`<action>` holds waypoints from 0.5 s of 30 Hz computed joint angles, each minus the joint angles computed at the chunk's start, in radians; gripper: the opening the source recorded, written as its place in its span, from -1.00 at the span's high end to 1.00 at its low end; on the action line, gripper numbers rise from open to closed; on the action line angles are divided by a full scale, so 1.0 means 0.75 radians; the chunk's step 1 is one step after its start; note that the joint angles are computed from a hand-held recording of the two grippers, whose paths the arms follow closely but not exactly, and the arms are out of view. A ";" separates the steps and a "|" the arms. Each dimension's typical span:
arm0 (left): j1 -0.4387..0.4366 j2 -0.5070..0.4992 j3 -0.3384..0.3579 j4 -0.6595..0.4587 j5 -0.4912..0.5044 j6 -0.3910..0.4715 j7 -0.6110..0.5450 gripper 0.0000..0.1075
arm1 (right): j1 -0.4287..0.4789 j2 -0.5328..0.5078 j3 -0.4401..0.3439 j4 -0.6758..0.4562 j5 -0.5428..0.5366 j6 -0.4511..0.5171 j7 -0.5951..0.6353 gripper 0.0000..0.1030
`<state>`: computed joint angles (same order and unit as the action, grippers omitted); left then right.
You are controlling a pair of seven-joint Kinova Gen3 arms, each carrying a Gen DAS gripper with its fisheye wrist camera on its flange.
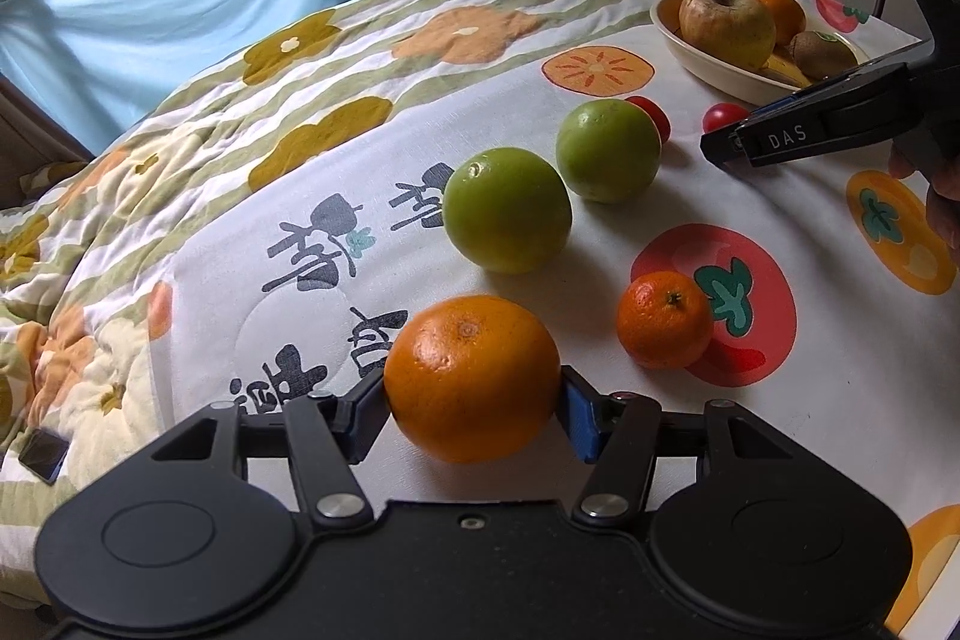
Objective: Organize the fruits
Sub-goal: 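Close the left tool on the large orange while the right tool grasps the cherry tomato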
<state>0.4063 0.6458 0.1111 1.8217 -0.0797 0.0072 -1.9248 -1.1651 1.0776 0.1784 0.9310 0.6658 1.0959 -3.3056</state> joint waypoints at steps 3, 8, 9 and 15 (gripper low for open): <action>0.060 -0.026 -0.065 0.024 0.030 -0.022 0.030 -0.17 | -0.016 -0.028 0.009 0.050 0.020 -0.027 -0.028 0.12; 0.173 -0.087 -0.174 0.057 0.088 -0.037 0.101 -0.17 | -0.041 -0.093 0.009 0.146 0.059 -0.068 -0.070 0.12; 0.198 -0.100 -0.196 0.065 0.099 -0.041 0.115 -0.17 | -0.049 -0.109 0.010 0.169 0.069 -0.072 -0.081 0.12; 0.461 -0.166 -0.439 0.090 0.186 -0.039 0.213 -0.17 | -0.077 -0.226 -0.006 0.323 0.144 -0.106 -0.128 0.12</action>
